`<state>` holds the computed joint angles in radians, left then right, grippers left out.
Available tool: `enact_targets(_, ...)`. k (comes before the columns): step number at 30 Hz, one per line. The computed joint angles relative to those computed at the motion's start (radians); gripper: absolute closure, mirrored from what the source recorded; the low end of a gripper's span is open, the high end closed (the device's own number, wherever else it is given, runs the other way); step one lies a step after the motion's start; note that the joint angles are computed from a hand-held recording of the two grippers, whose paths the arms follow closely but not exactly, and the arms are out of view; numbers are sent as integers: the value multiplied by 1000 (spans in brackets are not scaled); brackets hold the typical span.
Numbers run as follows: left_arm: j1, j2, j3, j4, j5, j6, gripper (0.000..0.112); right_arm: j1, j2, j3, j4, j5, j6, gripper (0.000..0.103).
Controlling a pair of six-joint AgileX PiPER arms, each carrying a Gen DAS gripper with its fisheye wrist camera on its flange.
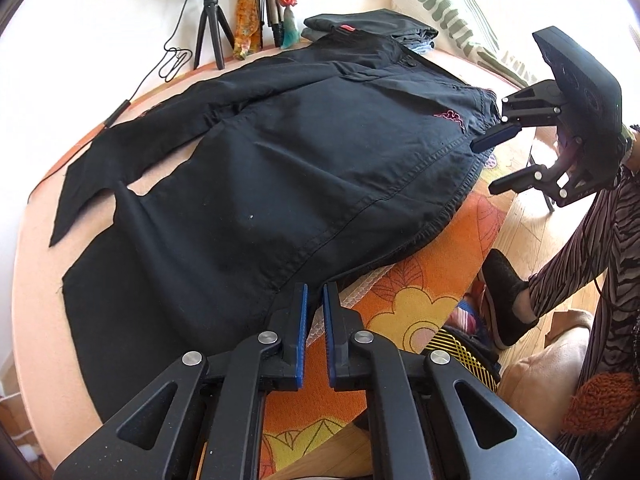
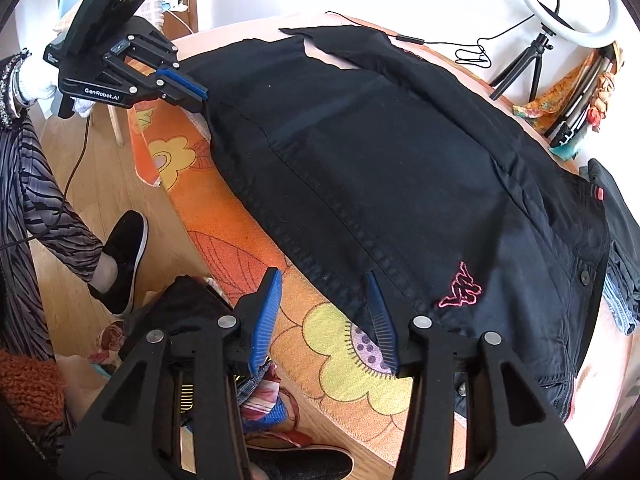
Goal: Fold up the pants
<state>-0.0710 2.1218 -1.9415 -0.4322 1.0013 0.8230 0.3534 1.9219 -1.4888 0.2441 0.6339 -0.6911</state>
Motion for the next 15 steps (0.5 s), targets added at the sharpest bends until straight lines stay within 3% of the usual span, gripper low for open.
enact_targets(8,6,26,-62,-15,30,-19,106,89,65,-75,-109,-7,88,59)
enact_targets(10,10,23,-60,-24,31,-18,106,95,82,-111,-118,11,106,84)
enact_targets(13,17,7,-33,-42,18,-3,106,86,98,-160,-81,41,107,95)
enact_targets(15,20,-4,-19,-58,13,8,105,89,98,-178,-97,34,131,96)
